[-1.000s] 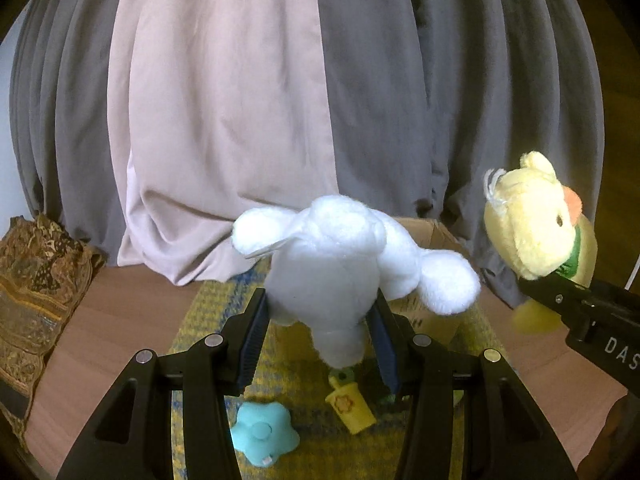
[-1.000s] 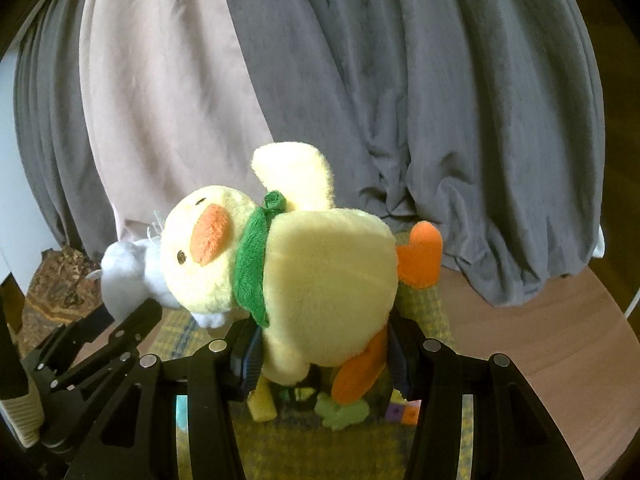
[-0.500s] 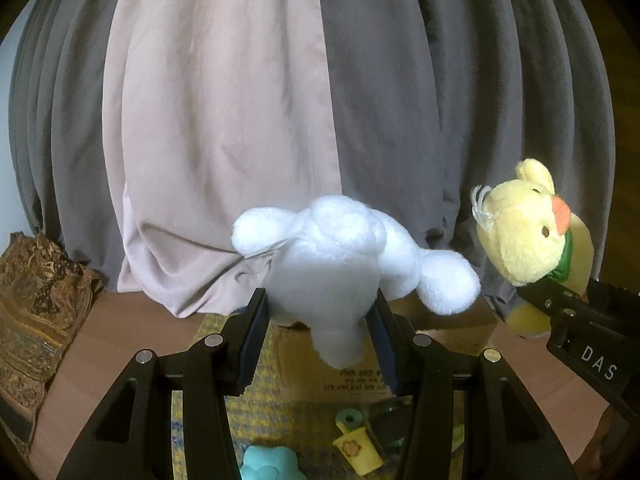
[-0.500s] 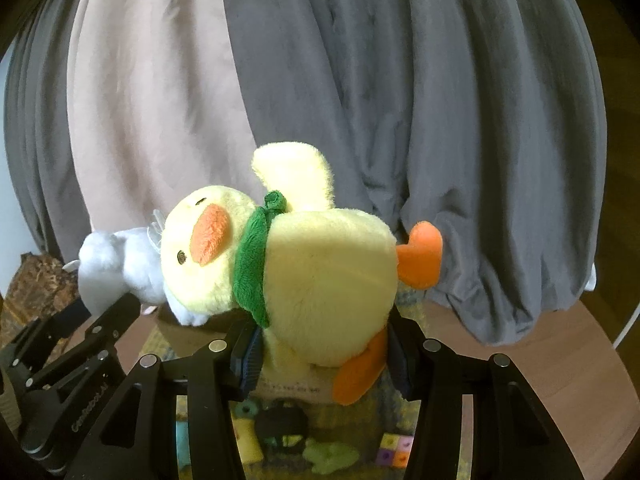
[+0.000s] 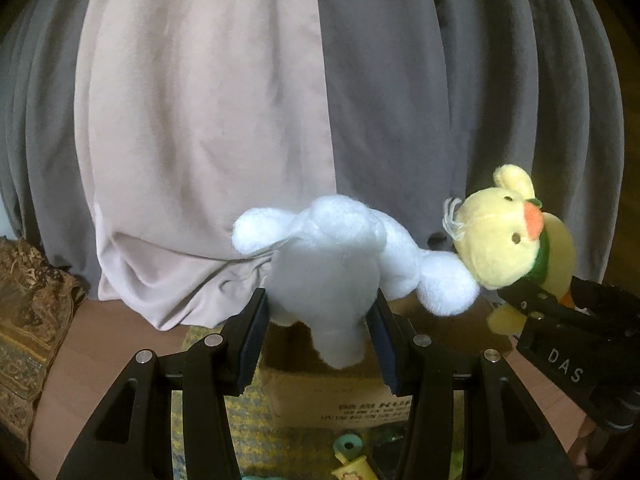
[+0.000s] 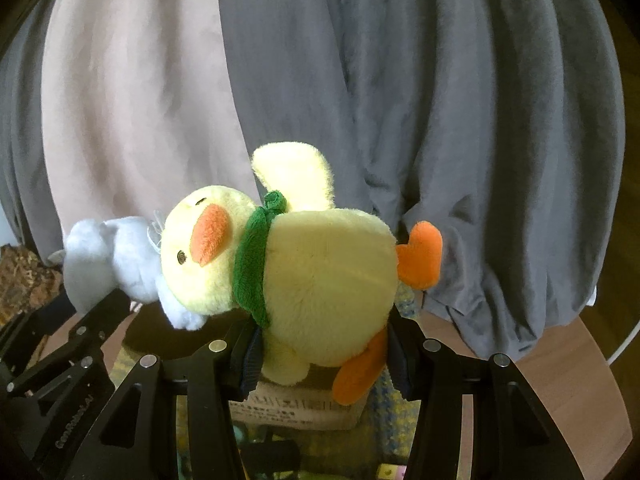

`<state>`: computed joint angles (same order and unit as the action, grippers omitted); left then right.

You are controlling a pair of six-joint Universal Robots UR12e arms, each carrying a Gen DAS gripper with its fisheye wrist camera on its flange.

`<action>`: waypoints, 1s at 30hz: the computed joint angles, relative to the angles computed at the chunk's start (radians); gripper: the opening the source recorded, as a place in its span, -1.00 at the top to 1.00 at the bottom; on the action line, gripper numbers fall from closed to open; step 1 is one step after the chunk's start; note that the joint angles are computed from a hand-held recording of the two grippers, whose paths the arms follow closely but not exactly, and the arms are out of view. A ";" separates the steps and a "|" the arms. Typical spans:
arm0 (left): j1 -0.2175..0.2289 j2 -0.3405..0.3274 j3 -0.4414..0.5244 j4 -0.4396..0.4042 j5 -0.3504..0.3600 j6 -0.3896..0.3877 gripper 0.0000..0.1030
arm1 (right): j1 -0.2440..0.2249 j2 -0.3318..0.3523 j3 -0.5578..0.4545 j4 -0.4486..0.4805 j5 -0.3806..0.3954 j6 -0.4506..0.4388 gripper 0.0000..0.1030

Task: Organize objects
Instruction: 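Carry both plushes over the cardboard box and open both tools to drop them, then withdraw both open tools from the box back over the table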

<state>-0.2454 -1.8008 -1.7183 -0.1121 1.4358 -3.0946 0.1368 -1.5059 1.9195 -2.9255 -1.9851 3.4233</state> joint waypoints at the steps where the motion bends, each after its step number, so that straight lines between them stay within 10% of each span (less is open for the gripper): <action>1: -0.002 -0.006 0.008 -0.004 0.009 0.002 0.06 | 0.003 0.004 -0.009 0.015 -0.001 0.005 0.01; 13: -0.006 -0.046 0.063 -0.097 0.008 -0.011 0.01 | -0.029 0.045 -0.055 0.094 0.046 0.015 -0.06; 22: -0.016 -0.043 0.049 -0.066 0.063 -0.018 -0.28 | -0.020 0.040 -0.043 0.078 0.023 0.027 -0.71; 30: -0.019 -0.033 0.035 -0.041 0.084 -0.015 -0.38 | -0.029 0.026 -0.019 0.048 0.027 0.041 -0.78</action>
<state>-0.2640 -1.8333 -1.6831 -0.1536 1.5198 -3.1100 0.1079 -1.4802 1.9008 -2.8772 -1.9585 3.4641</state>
